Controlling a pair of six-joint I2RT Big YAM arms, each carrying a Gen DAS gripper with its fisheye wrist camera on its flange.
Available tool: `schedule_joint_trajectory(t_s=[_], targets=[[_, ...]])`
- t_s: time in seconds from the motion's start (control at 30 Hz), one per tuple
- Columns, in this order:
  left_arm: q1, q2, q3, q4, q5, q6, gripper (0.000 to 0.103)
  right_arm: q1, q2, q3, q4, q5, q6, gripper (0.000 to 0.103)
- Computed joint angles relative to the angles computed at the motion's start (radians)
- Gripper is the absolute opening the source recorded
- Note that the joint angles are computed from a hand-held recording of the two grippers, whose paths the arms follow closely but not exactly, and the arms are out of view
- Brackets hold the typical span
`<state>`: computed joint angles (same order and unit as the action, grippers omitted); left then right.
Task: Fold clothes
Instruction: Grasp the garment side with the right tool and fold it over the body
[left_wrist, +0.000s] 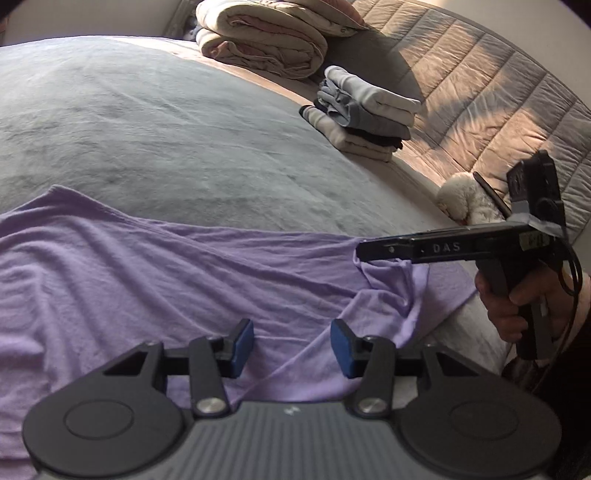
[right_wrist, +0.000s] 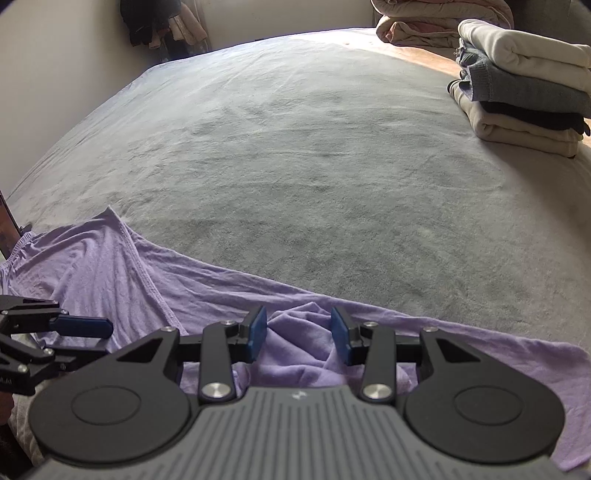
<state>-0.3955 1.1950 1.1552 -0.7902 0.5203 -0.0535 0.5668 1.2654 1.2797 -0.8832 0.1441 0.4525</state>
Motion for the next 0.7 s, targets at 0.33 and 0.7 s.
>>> schedule_joint_trajectory(t_s=[0.33, 0.7], targets=[[-0.042, -0.011, -0.004, -0.019, 0.003, 0.094, 0.006, -0.003, -0.12, -0.032, 0.017, 0.084, 0.016, 0.008], [-0.027, -0.059, -0.019, -0.048, 0.099, 0.221, 0.0, 0.041, -0.311, -0.108, -0.109, 0.193, 0.078, 0.008]])
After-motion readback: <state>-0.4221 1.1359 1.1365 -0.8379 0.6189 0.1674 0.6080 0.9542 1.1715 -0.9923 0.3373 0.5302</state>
